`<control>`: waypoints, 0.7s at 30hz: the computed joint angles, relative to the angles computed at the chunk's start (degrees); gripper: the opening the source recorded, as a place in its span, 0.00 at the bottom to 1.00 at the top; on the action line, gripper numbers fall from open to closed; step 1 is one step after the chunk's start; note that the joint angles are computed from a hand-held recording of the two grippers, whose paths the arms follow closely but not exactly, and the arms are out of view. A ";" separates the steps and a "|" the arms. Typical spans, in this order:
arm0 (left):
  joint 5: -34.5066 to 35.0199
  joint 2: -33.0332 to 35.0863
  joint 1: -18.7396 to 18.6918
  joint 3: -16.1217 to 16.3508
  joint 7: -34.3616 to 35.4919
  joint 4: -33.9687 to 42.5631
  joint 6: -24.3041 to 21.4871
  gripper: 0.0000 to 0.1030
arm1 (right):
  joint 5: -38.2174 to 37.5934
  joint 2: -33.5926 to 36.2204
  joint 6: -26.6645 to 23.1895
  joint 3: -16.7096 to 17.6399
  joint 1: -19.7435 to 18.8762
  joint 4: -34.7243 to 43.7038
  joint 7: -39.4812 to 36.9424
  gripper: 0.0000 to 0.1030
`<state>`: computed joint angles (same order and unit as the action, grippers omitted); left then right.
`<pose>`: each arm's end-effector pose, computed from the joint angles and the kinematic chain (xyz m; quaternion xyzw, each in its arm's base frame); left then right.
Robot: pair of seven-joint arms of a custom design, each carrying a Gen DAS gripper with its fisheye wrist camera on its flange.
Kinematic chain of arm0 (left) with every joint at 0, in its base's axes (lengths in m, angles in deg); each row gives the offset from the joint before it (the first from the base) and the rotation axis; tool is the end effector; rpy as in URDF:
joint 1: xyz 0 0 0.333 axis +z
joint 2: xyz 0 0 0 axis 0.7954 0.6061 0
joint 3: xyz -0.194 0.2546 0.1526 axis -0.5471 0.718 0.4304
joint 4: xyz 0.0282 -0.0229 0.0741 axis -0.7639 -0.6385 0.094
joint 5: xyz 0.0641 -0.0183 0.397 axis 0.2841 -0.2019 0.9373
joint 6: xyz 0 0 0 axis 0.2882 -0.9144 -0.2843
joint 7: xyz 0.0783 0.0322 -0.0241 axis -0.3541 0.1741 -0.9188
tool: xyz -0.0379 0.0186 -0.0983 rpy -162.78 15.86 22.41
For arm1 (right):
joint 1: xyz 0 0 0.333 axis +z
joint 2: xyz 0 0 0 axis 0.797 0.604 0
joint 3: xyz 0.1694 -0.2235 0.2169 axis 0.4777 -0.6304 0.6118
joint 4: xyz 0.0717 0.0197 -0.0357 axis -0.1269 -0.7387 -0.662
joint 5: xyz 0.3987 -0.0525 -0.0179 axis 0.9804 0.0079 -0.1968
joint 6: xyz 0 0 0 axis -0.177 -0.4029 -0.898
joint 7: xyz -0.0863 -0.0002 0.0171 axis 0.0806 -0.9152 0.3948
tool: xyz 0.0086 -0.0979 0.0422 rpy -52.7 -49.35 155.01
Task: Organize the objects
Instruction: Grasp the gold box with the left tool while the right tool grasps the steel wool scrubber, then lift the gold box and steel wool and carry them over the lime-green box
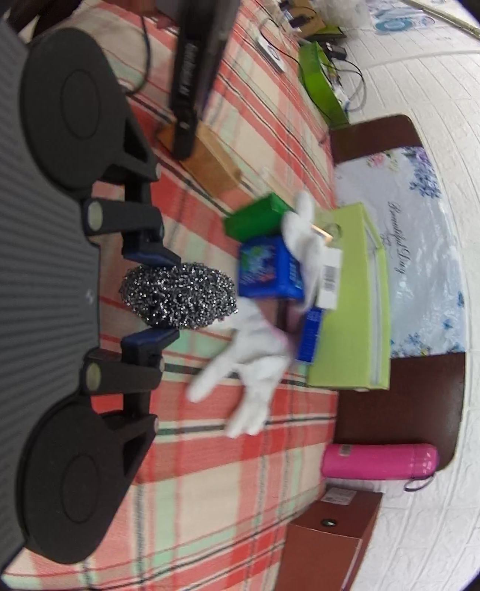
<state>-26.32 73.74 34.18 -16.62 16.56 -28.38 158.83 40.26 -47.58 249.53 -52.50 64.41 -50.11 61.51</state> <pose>0.5537 -0.3284 0.4849 -0.7175 0.5982 -0.2906 0.2072 0.5893 0.1239 0.4646 -0.7987 0.4362 -0.1479 0.3872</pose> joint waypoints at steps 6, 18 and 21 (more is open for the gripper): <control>2.50 2.16 -0.80 0.57 -2.13 3.06 -2.10 0.46 | 0.48 -0.46 1.63 0.16 0.48 -1.14 1.56 0.49; 1.66 3.42 -1.14 0.90 0.21 4.76 -3.50 0.37 | 0.76 0.48 3.17 0.68 0.75 -0.02 1.91 0.49; 1.46 3.55 -1.17 1.12 0.06 4.89 -3.51 0.37 | 0.17 1.01 3.32 0.73 0.73 0.54 2.85 0.49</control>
<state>-24.87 77.29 33.01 -15.50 16.62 -23.49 155.32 40.43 -46.57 252.85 -51.77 65.14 -49.57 64.36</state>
